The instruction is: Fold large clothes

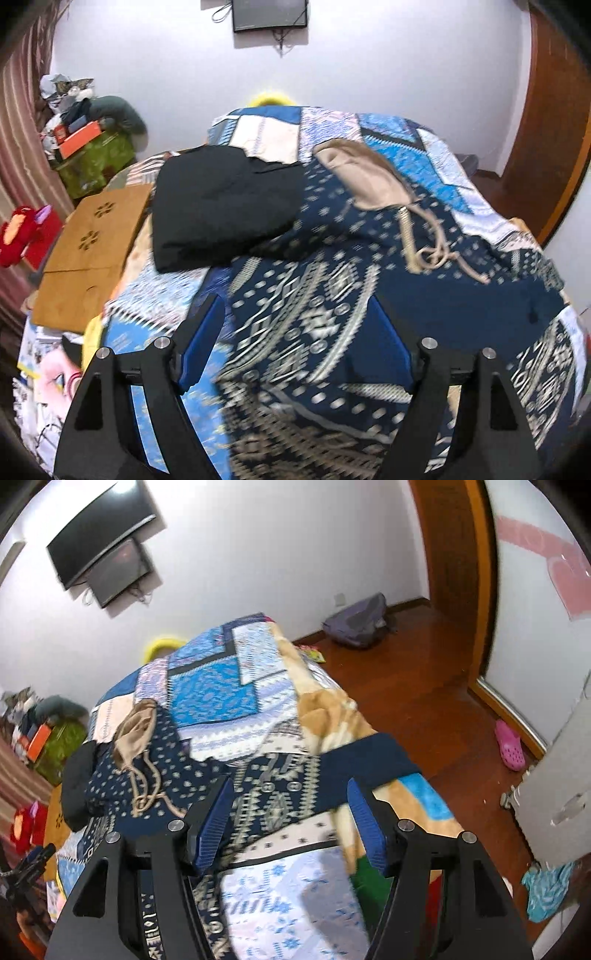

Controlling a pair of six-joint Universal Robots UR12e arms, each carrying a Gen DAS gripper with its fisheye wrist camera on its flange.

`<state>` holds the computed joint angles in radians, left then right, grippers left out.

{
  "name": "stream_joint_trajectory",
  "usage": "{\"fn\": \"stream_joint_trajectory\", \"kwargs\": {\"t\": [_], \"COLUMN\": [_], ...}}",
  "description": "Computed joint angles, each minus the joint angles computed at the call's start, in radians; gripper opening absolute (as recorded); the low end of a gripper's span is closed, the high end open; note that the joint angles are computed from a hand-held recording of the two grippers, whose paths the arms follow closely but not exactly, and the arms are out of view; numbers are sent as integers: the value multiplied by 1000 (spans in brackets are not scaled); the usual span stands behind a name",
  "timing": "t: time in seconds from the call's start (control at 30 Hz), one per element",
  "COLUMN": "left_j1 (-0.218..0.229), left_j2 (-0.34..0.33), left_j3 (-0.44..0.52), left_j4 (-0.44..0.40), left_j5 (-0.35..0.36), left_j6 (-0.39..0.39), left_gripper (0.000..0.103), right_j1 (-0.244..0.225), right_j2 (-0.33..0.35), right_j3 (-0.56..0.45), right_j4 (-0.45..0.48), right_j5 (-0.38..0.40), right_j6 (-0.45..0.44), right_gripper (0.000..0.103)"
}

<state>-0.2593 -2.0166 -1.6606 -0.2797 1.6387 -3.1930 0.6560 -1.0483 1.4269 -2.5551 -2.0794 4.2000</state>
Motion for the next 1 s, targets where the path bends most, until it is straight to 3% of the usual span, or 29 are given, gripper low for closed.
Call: {"fn": "stream_joint_trajectory", "kwargs": {"t": [0.2, 0.47, 0.53, 0.6, 0.73, 0.87, 1.0], "left_j1": [-21, -37, -38, -38, -34, -32, -31], "left_j2": [-37, -64, -66, -67, -65, -63, -58], "left_j3": [45, 54, 51, 49, 44, 40, 35], "left_j4": [-52, -106, -111, -116, -126, -127, -122], "left_j5": [-36, -16, -3, 7, 7, 5, 4], "left_j6": [-2, 22, 32, 35, 29, 23, 23], "left_gripper": [79, 79, 78, 79, 79, 79, 79], "right_j1": [-57, -135, -141, -143, -141, -119, -103], "right_j2": [-19, 2, 12, 17, 26, 20, 7], "right_j3": [88, 182, 185, 173, 150, 120, 102], "right_j4": [-51, -229, -245, -209, -157, -113, -137], "right_j5": [145, 345, 339, 317, 277, 191, 132], "right_j6": [111, 310, 338, 342, 328, 259, 179], "right_gripper": [60, 60, 55, 38, 12, 6, 5]}}
